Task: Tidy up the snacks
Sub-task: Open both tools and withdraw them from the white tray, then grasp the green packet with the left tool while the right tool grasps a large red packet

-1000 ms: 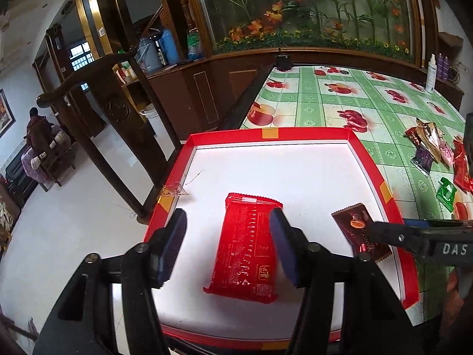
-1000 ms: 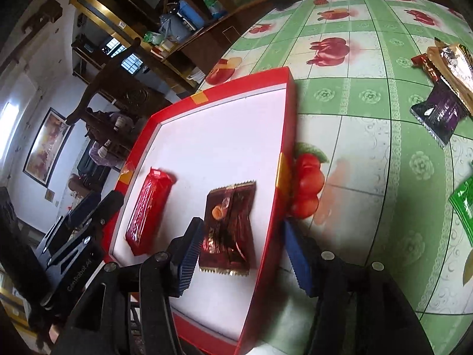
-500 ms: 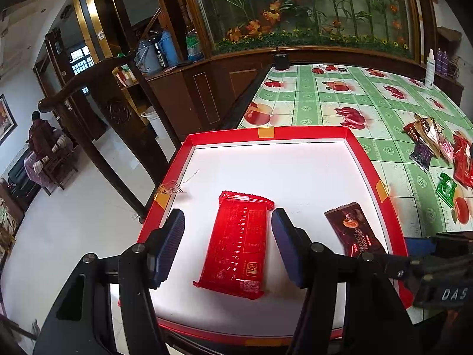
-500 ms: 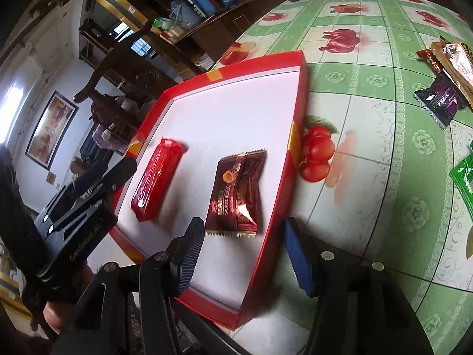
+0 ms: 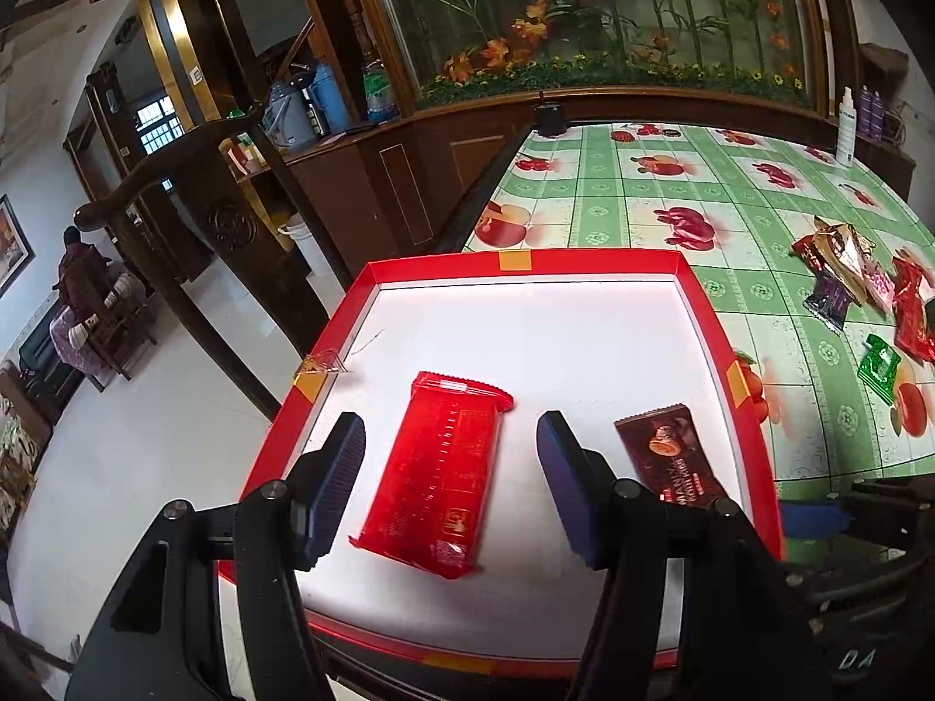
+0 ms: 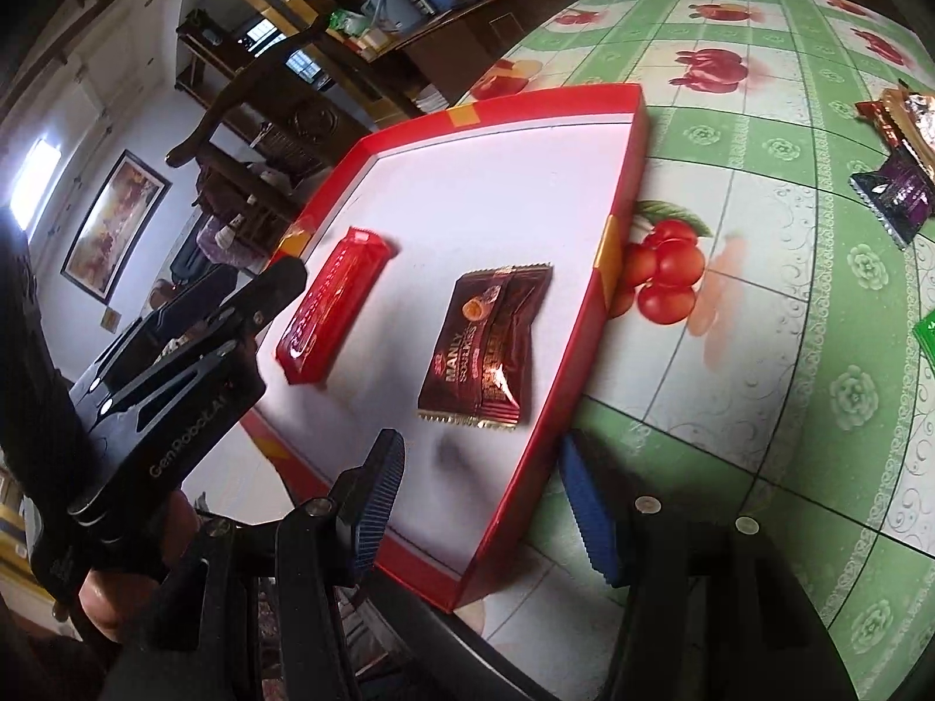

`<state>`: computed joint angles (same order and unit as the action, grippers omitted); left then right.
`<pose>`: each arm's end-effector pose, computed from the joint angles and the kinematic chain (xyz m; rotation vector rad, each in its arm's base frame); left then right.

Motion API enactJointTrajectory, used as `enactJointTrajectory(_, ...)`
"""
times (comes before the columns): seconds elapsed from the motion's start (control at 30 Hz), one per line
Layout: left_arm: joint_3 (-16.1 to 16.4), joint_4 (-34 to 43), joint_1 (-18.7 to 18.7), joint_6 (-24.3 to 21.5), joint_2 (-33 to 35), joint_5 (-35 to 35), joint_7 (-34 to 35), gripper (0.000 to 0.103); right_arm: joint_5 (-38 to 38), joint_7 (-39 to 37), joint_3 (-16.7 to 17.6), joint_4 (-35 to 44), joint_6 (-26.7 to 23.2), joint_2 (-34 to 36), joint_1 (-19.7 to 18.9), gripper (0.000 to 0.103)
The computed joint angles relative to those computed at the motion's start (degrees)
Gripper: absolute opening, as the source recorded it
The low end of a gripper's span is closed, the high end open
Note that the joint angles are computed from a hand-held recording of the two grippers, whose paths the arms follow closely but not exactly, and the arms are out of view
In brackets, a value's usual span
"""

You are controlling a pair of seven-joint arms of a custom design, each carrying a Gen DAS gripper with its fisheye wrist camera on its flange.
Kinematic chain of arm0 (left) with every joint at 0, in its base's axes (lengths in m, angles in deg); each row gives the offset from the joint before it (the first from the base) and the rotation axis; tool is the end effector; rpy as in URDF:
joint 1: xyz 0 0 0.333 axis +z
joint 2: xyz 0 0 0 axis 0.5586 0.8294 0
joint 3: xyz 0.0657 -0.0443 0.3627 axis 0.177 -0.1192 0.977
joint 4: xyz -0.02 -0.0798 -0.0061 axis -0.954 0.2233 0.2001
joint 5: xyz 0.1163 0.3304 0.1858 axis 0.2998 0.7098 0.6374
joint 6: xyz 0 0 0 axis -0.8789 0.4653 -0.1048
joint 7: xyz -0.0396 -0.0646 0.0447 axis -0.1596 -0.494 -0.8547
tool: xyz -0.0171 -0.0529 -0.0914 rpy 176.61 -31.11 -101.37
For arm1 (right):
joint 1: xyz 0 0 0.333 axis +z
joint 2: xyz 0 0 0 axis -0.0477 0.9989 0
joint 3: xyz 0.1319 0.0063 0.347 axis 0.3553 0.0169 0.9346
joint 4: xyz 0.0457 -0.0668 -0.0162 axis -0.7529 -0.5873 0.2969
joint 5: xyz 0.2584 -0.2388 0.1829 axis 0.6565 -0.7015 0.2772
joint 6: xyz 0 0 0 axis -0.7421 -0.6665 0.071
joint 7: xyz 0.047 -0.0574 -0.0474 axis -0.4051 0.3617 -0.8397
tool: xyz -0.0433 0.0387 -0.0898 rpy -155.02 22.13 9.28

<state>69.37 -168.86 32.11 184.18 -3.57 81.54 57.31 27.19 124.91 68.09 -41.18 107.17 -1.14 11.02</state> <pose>0.6252 -0.0719 0.4940 -1.5884 1.7076 -0.5022 0.6434 0.2715 0.4605 -1.8949 1.5410 0.1761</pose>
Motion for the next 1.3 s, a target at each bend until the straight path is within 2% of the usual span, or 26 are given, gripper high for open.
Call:
enactJointTrajectory(0.17, -0.45, 0.42, -0.41, -0.96, -0.04, -0.17, 0.44, 0.06, 2.61, -3.13, 0.5, -0.99, -0.61, -0.84, -1.16, 0.057)
enactJointTrajectory(0.27, -1.05, 0.94, -0.86, -1.34, -0.02, -0.94, 1.62, 0.06, 2.1, -3.34, -0.77, -3.5, 2.53, -2.87, -1.03, 0.057)
enactJointTrajectory(0.33, -2.11, 1.28, -0.99, -0.54, 0.11, -3.87, 4.97, 0.061, 3.23, -4.47, -1.44, -6.36, 5.33, -5.29, -1.87, 0.057)
enactJointTrajectory(0.4, -3.79, 1.46, -0.92, 1.05, 0.6, -9.78, 11.52, 0.071, 2.91, -4.45, -3.03, -10.14, 9.15, -8.31, -2.45, 0.057)
enactJointTrajectory(0.43, -5.25, 1.56, -0.75, 1.85, 1.06, -14.6, 16.55, 0.077, 1.42, -2.85, -4.43, -12.73, 11.98, -10.19, -2.51, 0.057)
enactJointTrajectory(0.53, -9.87, 3.07, -0.42, 1.52, 2.94, -27.01, 30.03, 0.077, -7.97, 7.11, -9.2, -19.93, 18.31, -14.97, -2.96, 0.058)
enactJointTrajectory(0.6, -11.06, 4.84, -1.72, 0.07, 4.4, -30.36, 34.36, 0.077, -14.76, 14.93, -11.63, -24.47, 21.48, -17.81, -4.24, 0.059)
enactJointTrajectory(0.67, -10.72, 6.98, -3.9, -1.65, 5.95, -31.38, 36.07, 0.077, -24.38, 24.97, -13.57, -28.01, 22.92, -20.0, -6.29, 0.061)
enactJointTrajectory(0.7, -10.55, 8.25, -5.0, -2.76, 6.88, -32.09, 36.76, 0.077, -29.26, 30.31, -14.25, -29.08, 22.69, -20.83, -7.78, 0.061)
enactJointTrajectory(0.77, -10.4, 10.78, -6.79, -5.12, 8.72, -34.21, 38.47, 0.077, -28.76, 32.28, -15.05, -29.28, 21.4, -21.12, -9.51, 0.061)
enactJointTrajectory(0.83, -8.41, 13.1, -9.81, -6.92, 10.44, -33.47, 37.79, 0.077, -27.49, 32.67, -15.15, -27.95, 20.24, -20.29, -10.34, 0.061)
enactJointTrajectory(0.9, -6.68, 15.02, -12.21, -8.39, 11.72, -32.6, 36.92, 0.077, -31.9, 37.95, -15.18, -25.62, 17.49, -18.61, -11.16, 0.062)
enactJointTrajectory(1.0, -5.67, 17.57, -14.26, -9.72, 13.63, -32.06, 37.1, 0.077, -33.09, 42.31, -14.95, -20.12, 13.14, -14.25, -11.36, 0.063)
enactJointTrajectory(1.03, -5.68, 18.54, -14.64, -10.14, 14.35, -32.09, 37.58, 0.077, -35.43, 44.84, -15.46, -19.0, 13.01, -13.11, -11.07, 0.063)
enactJointTrajectory(1.07, -5.82, 19.11, -14.81, -9.92, 14.88, -32.33, 38.15, 0.077, -41.8, 50.61, -17.13, -17.52, 12.43, -11.95, -9.82, 0.064)
enactJointTrajectory(1.1, -5.52, 20.21, -15.44, -10.01, 15.78, -31.89, 38.4, 0.077, -48.35, 56.39, -18.78, -15.3, 9.54, -10.85, -8.24, 0.064)
enactJointTrajectory(1.17, -4.85, 22.31, -16.62, -11.67, 17.25, -31.33, 38.36, 0.077, -51.42, 58.95, -18.47, -13.74, 8.14, -9.79, -8.14, 0.071)
enactJointTrajectory(1.23, -5.62, 23.82, -16.45, -12.65, 18.56, -32.43, 40.43, 0.077, -56.81, 62.02, -19.05, -11.73, 5.95, -8.53, -7.02, 0.075)
enactJointTrajectory(1.3, -5.88, 24.79, -16.54, -14.72, 19.33, -33.61, 41.58, 0.077, -60.51, 63.85, -19.19, -11.27, 5.57, -8.14, -6.57, 0.076)
